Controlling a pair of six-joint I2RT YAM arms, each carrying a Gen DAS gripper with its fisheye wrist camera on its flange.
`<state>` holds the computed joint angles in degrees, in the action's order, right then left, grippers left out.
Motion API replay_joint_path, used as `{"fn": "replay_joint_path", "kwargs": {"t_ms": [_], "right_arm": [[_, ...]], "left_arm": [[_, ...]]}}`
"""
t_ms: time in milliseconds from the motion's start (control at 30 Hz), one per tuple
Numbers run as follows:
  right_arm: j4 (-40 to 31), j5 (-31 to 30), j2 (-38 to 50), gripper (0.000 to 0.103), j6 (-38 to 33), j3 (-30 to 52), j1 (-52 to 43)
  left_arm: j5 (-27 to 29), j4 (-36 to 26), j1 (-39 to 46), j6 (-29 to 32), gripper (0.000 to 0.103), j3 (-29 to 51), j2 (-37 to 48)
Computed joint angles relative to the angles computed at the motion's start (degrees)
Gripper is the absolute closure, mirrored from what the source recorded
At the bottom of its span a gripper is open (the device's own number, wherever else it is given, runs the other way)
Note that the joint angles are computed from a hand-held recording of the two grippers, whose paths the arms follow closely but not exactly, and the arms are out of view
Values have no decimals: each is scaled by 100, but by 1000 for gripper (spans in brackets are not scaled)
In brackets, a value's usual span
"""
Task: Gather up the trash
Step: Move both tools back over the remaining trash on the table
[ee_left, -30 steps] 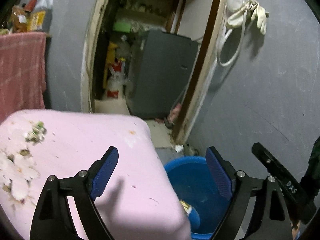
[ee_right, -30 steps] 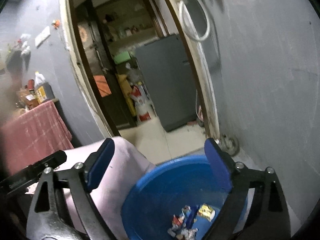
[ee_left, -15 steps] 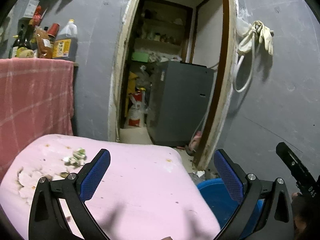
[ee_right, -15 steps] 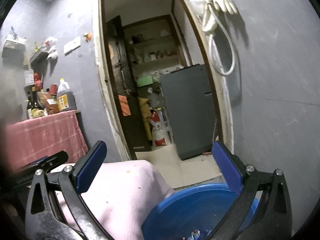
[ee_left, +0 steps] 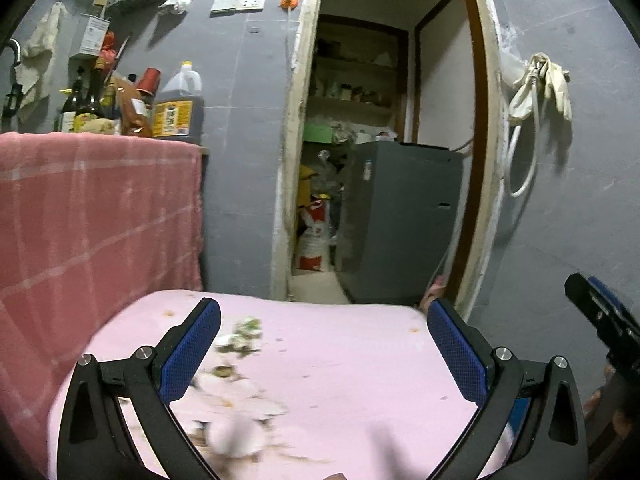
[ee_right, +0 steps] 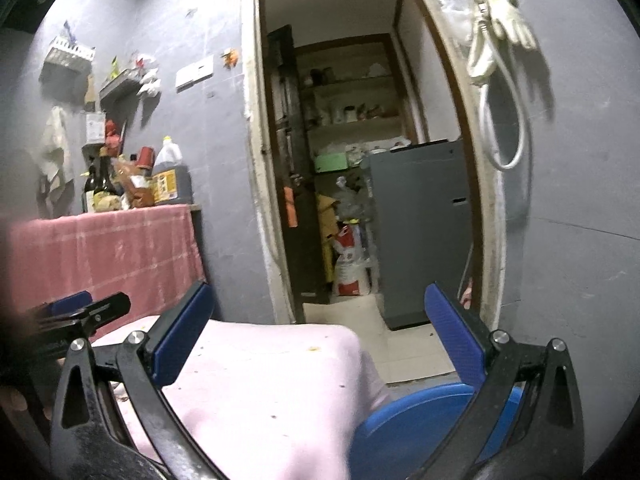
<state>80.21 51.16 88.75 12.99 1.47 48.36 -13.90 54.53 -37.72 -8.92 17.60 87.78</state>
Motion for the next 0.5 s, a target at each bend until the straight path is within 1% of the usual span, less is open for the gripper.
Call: {"fn": "replay_joint_path", "kwargs": {"t_ms": [200, 333, 433, 500], "right_arm": [[-777, -508, 373, 0, 26, 759, -124], [-1354, -1037, 671, 0, 132, 1320, -362], [-1710, -1468, 849, 0, 251, 1646, -559], [-2079, -1809, 963, 0, 384, 1911, -717]], "left_arm": [[594, 137, 913, 255, 2, -163, 216], [1055, 79, 1516, 399, 2, -35, 567], [1326, -227, 1818, 490, 2, 209, 797], [1509, -615, 1990, 529, 2, 477, 966]]}}
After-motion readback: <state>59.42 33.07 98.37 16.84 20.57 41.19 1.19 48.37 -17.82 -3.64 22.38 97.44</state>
